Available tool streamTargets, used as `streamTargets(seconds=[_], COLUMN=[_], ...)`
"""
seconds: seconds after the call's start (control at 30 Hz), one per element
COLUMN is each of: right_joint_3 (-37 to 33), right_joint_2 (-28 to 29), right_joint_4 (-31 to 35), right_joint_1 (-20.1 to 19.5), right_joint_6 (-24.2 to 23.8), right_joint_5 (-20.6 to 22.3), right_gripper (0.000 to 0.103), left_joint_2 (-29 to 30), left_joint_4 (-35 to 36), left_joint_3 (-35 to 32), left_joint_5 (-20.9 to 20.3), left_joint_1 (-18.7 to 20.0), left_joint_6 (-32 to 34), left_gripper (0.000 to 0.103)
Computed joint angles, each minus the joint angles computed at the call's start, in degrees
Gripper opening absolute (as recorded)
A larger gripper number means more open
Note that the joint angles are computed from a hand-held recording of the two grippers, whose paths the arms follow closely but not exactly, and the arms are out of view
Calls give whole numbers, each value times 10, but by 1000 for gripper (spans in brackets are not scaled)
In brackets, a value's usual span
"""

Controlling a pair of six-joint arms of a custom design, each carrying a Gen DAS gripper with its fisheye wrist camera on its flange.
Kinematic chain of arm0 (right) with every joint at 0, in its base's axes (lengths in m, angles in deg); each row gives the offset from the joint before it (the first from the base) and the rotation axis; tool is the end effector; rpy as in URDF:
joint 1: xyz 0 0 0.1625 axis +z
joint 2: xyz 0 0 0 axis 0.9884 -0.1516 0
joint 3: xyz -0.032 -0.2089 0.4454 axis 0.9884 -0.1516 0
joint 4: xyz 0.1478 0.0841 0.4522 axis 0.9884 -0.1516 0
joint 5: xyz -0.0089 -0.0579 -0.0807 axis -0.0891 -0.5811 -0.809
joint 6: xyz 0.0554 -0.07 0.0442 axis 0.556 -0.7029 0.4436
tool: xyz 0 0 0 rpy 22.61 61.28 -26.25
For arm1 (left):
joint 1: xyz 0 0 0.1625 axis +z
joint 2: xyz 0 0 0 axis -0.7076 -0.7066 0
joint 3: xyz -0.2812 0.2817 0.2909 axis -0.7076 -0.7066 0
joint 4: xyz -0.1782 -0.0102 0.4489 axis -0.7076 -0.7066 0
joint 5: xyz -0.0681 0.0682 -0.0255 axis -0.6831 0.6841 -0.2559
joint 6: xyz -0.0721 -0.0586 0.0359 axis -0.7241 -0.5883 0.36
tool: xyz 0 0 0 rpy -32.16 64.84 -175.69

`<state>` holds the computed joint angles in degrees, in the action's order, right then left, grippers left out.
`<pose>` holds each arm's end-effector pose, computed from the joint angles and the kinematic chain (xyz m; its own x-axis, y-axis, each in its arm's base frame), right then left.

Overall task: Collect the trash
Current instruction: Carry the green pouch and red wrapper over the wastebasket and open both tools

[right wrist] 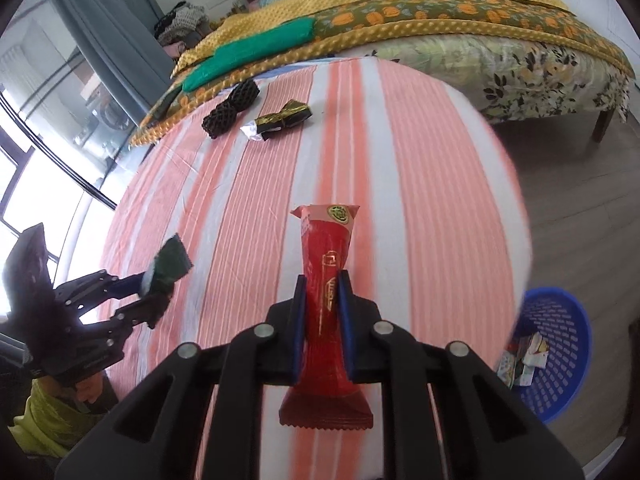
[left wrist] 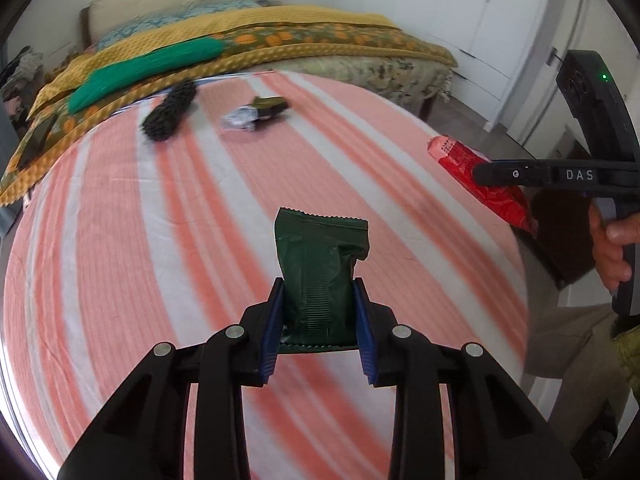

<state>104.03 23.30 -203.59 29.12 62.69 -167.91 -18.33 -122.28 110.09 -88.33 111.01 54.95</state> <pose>0.4002 -0.8318 0.2547 -0.9271 0.0204 0.3743 -0.1629 0.8774 -0.4514 -0.1889 -0.8487 0.3705 -0.6332 0.6205 -0.4627 0.7277 0.6809 -0.0827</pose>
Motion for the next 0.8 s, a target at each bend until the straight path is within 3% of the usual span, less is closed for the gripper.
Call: streamTargets(seconds=[0.17, 0.4, 0.67, 0.8], right_joint_3=[121, 242, 323, 349], right_joint_2=[-88, -186, -244, -263], right_joint_4=[-69, -124, -164, -188], right_joint_1=[-9, -30, -79, -113], right_joint_6=[23, 48, 70, 80], right_joint_5=[-5, -76, -109, -96], right_gripper=[14, 14, 14, 14], left_joint_2=[1, 28, 105, 162], left_joint_4=[15, 28, 26, 36], left_joint_3=[25, 40, 32, 7], left_joint_5=[-34, -84, -115, -116], left_joint_1=[-23, -70, -115, -123], left_joint_6=[1, 3, -16, -23], left_gripper=[32, 32, 32, 32])
